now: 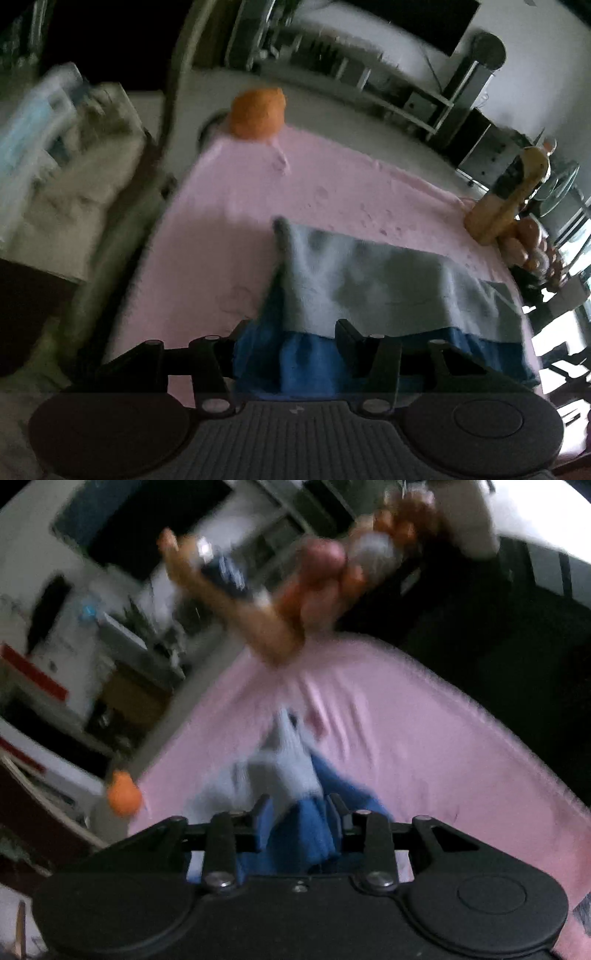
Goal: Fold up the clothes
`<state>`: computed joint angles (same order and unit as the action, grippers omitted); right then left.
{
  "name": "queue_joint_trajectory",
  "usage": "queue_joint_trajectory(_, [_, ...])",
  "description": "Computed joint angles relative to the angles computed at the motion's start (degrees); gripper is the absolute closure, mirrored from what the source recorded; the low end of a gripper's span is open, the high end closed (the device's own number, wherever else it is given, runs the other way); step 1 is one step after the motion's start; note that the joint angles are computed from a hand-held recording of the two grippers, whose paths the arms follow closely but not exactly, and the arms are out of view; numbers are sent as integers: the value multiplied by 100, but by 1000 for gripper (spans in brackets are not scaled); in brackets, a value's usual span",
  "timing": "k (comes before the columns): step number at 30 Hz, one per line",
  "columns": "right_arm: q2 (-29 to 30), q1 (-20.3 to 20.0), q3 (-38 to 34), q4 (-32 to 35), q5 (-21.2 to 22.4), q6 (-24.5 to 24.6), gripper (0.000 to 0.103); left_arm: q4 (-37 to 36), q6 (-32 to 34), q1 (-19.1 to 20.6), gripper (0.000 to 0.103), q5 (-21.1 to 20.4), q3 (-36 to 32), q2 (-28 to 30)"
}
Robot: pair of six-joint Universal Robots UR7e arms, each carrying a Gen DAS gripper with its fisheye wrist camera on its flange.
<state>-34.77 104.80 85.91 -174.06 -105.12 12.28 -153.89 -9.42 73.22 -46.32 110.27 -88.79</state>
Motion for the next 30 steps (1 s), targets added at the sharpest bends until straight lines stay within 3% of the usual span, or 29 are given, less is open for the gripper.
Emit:
queue_joint_trajectory(5, [272,109,-453,574,-177,-358,72,-156,156,207,56,-67,-201,485])
queue_joint_trajectory(14, [779,60,-1379,1495,-615,-272,72,46,294,422,57,-224,-381,673])
queue_joint_trajectory(17, [993,61,-1697,1760,-686,-245,67,70,215,507,57,-383,-448,709])
queue_joint_trajectory(21, [1060,87,-1774,1813,-672,-306,58,155,-27,620,58,-719,-480,668])
queue_joint_trajectory(24, [989,57,-1696,1868,-590,-220,58,463,-297,673,57,-913,-479,572])
queue_joint_trajectory(27, [825,-29,-1518,1891,-386,17,58,704,-399,629,58,-786,-384,462])
queue_joint_trajectory(30, [662,-85,-1322,1936,-287,168,65,619,-317,645,58,-835,-336,437])
